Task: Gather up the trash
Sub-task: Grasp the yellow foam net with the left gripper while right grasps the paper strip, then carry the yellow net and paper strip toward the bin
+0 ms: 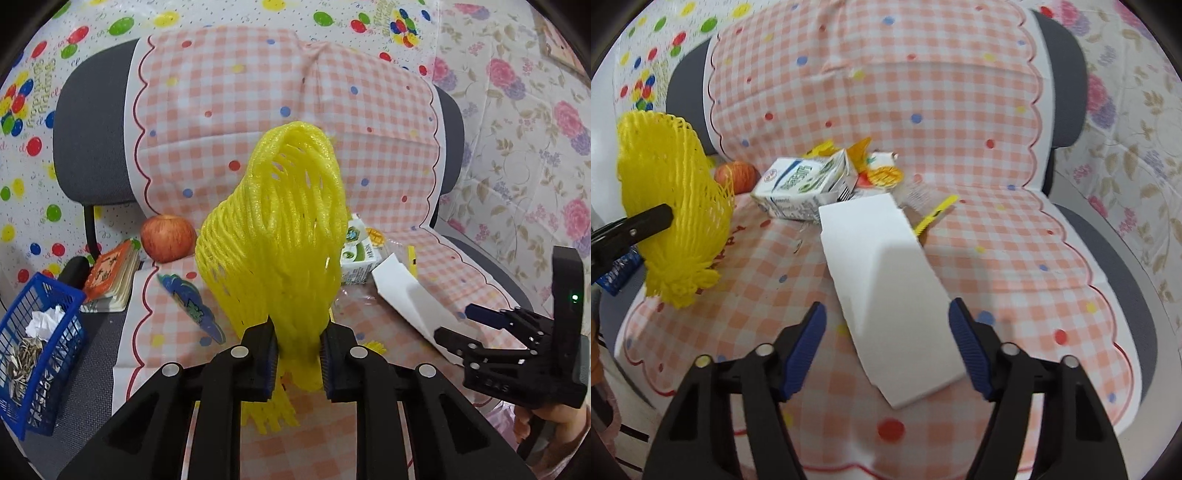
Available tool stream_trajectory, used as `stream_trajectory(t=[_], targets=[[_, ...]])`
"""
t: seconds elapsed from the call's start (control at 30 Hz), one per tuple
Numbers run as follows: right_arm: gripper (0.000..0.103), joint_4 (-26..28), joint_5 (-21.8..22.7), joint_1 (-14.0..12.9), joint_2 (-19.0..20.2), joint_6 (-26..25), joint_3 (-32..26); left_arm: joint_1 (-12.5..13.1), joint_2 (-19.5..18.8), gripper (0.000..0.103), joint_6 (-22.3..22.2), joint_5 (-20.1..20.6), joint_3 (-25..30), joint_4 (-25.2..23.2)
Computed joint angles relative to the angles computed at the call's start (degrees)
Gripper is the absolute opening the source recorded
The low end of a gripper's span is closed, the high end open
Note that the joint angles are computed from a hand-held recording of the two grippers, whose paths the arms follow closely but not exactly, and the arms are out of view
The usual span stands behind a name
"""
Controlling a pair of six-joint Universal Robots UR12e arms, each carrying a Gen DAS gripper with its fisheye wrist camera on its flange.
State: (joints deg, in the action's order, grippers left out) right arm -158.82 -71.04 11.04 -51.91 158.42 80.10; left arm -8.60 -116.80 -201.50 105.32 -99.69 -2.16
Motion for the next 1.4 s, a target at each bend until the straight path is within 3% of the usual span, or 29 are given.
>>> stream_trajectory(t=[0.3, 0.37, 0.43, 0.53, 0.67, 0.8, 0.9, 1.03, 1.4], targets=[[0.061, 0.57, -4.89, 2.23, 3.61, -2.50, -4.79, 0.88, -0.64, 0.020, -0.57, -2.45, -0.14, 0.45], [0.053, 1.25, -4.19, 2.16, 4.01, -1.93, -5.46, 0.90, -0.70, 0.020, -0.83, -2.57, -0.10, 0.38], [0.034, 1.00, -4.97, 2.37, 3.98, -2.13, -5.44, 0.84, -0.69, 0.020, -0.81, -2.29, -0.18, 0.42], [0.021, -1.30, -6.54, 2.68, 3.62, -3.37, -4.47, 0.79, -0.52, 0.020, -0.81, -2.06, -0.38, 0.61], [0.010, -5.63, -6.20, 2.15, 2.49, -2.28, -3.02, 0.61, -0.18, 0.020, -0.47, -1.66, -0.53, 0.89], [0.002, -7.50, -0.68, -0.12, 0.29, 3.12, -1.97, 0.05, 0.39, 0.020, 1.39, -1.27, -0.26, 2.48], [0.002, -7.75, 3.73, -2.16, -1.32, 8.20, -1.18, -0.54, 0.66, 0.020, 3.34, -2.39, 0.46, 4.31], [0.002, -9.31, 6.70, -3.66, -2.96, 10.65, 1.09, -1.66, 0.06, 0.020, 5.48, -4.28, 2.06, 4.89], [0.002, -16.11, 4.57, -6.31, -7.13, 12.95, 10.13, -5.42, -2.69, 0.020, 9.26, -10.24, 4.72, 2.62]])
